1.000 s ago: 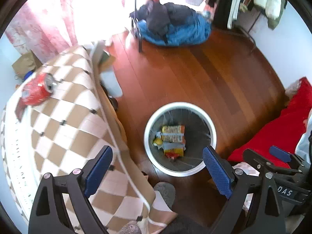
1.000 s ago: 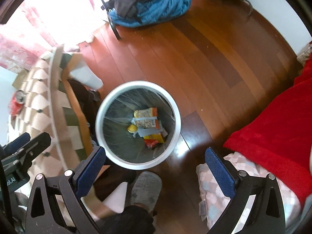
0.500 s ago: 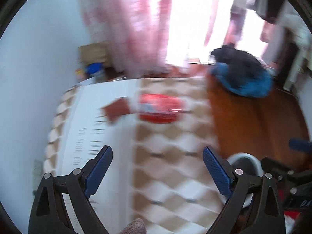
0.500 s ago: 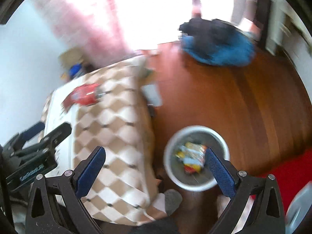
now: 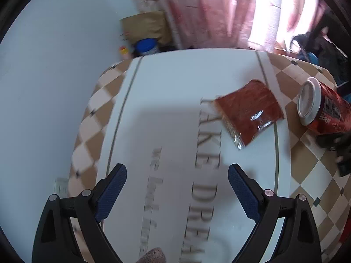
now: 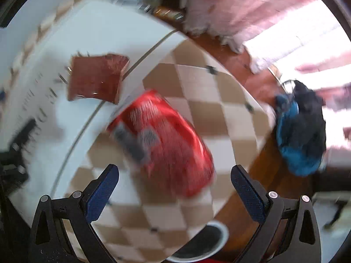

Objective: Collect trash
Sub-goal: 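Grasp the brown snack packet with the left tool while the right tool grasps the red can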

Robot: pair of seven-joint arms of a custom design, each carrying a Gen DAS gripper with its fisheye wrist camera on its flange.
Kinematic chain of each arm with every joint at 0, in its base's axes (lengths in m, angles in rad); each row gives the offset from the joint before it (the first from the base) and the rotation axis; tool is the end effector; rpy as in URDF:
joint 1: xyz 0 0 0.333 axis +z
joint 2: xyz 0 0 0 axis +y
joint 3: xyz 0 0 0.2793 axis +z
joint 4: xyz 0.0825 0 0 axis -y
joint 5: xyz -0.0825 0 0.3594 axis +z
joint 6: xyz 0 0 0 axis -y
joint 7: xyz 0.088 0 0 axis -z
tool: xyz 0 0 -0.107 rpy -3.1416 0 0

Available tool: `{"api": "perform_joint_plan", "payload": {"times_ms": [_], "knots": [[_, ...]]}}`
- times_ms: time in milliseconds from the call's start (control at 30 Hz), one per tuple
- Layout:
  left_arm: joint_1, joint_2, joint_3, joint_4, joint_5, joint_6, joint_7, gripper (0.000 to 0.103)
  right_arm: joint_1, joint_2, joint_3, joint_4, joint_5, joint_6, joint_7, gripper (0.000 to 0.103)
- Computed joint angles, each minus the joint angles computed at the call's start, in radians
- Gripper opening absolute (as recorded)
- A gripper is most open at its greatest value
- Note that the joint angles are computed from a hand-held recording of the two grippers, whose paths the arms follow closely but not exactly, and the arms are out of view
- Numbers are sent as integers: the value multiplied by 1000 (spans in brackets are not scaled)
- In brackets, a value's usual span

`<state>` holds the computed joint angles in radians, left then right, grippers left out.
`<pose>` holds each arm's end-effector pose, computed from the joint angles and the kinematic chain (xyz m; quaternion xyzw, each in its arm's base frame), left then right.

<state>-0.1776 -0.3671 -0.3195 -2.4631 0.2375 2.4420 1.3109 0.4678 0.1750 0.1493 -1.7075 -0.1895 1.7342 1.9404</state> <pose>0.3946 -0.2166 0.4354 -0.5423 0.8123 -0.0856 0.1968 0.4762 0.3117 0.4453 0.7977 -0.5934 0.0548 0.0923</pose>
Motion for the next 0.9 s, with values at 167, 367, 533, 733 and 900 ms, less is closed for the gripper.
{"api": "perform_joint_plan", "payload": {"times_ms": [167, 367, 533, 733, 900], "knots": [[-39, 115, 42, 117, -69, 5, 178, 95, -36, 46, -16, 9, 85, 58, -14, 95], [-91, 240, 63, 251, -197, -47, 470, 94, -80, -55, -42, -124, 144, 123, 201, 93], [-122, 318, 39, 324, -144, -106, 593, 94, -122, -176, -57, -275, 217, 207, 297, 91], [-134, 327, 49, 352, -206, -120, 633, 53, -129, -259, -53, -375, 237, 254, 317, 85], [-136, 276, 47, 307, -228, -114, 605, 41, -108, -273, -35, -412, 219, 325, 368, 83]]}}
